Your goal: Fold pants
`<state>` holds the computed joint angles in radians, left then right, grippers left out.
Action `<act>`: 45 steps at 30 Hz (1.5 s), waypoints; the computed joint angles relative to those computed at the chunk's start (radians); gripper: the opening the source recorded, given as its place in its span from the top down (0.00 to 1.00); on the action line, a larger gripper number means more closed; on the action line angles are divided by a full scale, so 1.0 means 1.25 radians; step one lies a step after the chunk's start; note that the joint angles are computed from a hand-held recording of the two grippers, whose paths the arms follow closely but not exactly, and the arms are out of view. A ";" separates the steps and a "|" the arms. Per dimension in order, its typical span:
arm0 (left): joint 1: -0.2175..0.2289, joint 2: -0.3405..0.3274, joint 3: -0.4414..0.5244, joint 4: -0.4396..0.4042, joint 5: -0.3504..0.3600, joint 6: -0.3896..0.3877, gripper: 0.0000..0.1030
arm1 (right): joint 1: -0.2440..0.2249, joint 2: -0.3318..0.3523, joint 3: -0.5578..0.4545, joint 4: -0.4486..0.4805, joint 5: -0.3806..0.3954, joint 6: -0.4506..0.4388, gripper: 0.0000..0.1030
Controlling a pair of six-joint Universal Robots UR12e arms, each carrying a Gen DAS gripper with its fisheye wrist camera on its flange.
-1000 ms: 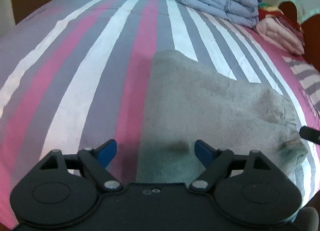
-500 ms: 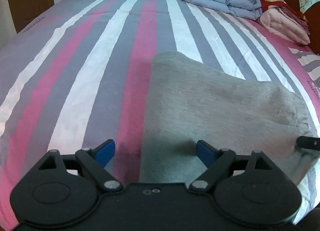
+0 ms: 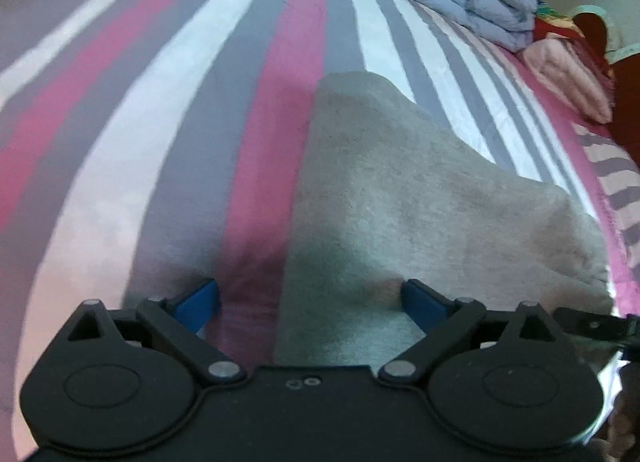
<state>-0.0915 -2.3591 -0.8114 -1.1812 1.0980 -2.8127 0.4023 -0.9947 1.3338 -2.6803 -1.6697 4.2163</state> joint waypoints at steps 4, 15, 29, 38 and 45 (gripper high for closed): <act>0.006 -0.004 0.014 -0.052 -0.064 0.025 0.57 | 0.000 -0.008 0.014 -0.015 0.006 -0.008 0.38; 0.010 0.053 -0.096 0.171 -0.112 -0.071 0.90 | 0.019 -0.020 0.015 -0.111 -0.069 -0.066 0.61; -0.025 -0.010 -0.014 0.225 0.052 -0.060 0.62 | -0.009 0.044 -0.086 0.050 -0.054 -0.108 0.37; -0.040 -0.053 0.081 0.233 -0.013 -0.024 0.35 | 0.025 0.064 -0.159 -0.018 -0.237 -0.222 0.29; -0.065 -0.183 0.303 0.062 0.079 -0.075 0.49 | -0.007 0.126 -0.254 0.129 -0.178 -0.144 0.85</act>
<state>-0.1724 -2.5874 -0.4322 -1.1042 1.1969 -2.9069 0.3931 -0.8369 1.0168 -2.5185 -1.8927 4.0366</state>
